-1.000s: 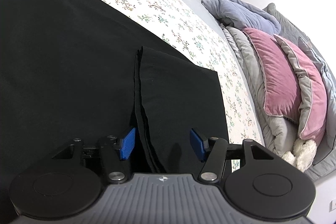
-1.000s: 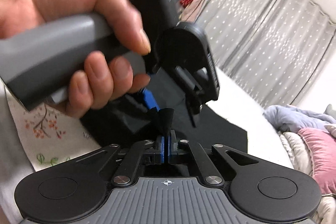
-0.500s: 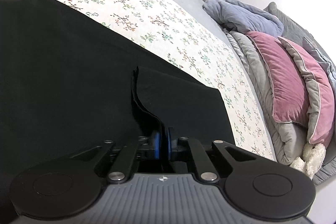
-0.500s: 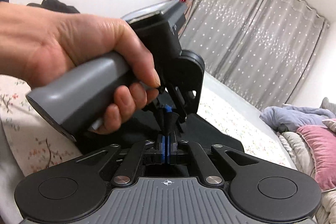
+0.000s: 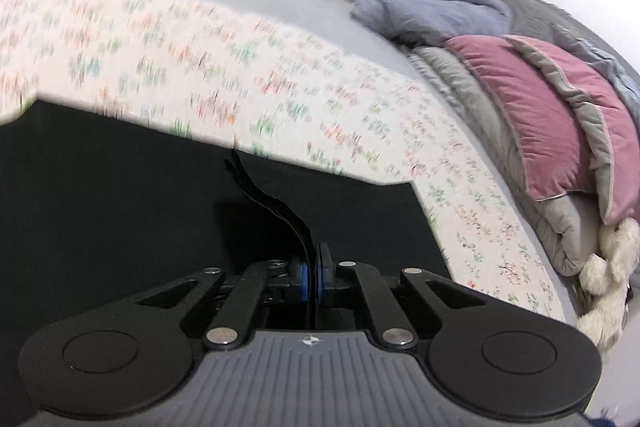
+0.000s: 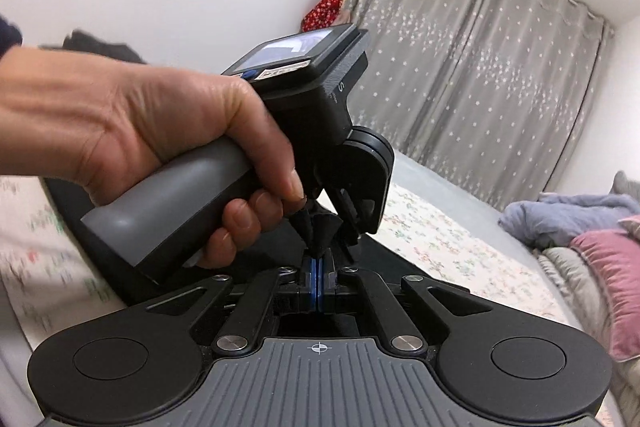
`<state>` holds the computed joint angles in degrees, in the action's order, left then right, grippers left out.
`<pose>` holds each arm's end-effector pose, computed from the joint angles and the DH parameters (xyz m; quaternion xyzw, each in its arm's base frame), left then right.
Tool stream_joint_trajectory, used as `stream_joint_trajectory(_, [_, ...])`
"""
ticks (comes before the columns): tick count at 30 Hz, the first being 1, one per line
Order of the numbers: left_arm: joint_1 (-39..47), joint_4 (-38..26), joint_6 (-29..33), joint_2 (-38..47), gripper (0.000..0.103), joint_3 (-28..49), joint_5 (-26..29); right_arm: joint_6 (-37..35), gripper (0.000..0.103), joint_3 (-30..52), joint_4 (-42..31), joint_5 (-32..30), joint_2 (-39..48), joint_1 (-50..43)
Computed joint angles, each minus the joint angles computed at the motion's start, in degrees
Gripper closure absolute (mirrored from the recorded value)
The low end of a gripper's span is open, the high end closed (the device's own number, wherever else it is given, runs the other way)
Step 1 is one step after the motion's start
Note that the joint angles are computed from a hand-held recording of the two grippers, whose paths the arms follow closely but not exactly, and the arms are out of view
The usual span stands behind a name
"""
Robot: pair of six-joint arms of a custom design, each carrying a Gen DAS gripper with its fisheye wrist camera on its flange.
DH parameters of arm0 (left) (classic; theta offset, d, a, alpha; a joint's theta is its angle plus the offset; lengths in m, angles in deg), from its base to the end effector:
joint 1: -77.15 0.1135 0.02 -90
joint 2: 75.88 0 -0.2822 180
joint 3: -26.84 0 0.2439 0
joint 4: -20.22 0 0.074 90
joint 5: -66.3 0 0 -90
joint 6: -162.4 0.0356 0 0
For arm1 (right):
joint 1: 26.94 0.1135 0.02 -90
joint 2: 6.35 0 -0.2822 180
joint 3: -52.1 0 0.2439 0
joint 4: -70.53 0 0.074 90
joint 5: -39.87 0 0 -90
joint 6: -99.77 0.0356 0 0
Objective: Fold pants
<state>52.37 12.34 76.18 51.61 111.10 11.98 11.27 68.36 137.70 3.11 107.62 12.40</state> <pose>0.3854 -0.2008 0.0903 0.3202 0.8447 -0.3418 0.2589 0.1604 0.0946 0.0812 -0.0415 0.8064 -0.2100 0.5512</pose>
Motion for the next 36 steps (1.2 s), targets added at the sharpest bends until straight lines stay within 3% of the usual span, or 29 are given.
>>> stream_joint_trajectory(7, [6.0, -5.7, 7.6, -0.8, 0.083, 4.9, 4.2, -1.5, 0.103, 6.3, -7.7, -3.0, -6.4, -1.1])
stream_joint_trajectory(16, [15.3, -10.2, 13.6, 1.4, 0.083, 10.6, 7.0, 1.2, 0.103, 21.1, -18.4, -6.8, -3.3, 0.9])
stream_joint_trajectory(26, [26.7, -17.6, 13.0, 7.4, 0.083, 21.5, 8.7, -0.6, 0.103, 33.9, -21.3, -10.6, 4.6, 4.2])
stream_joint_trajectory(36, [37.2, -19.4, 11.6, 14.4, 0.083, 33.5, 6.1, -3.3, 0.103, 50.5, -26.2, -16.7, 12.9, 6.6])
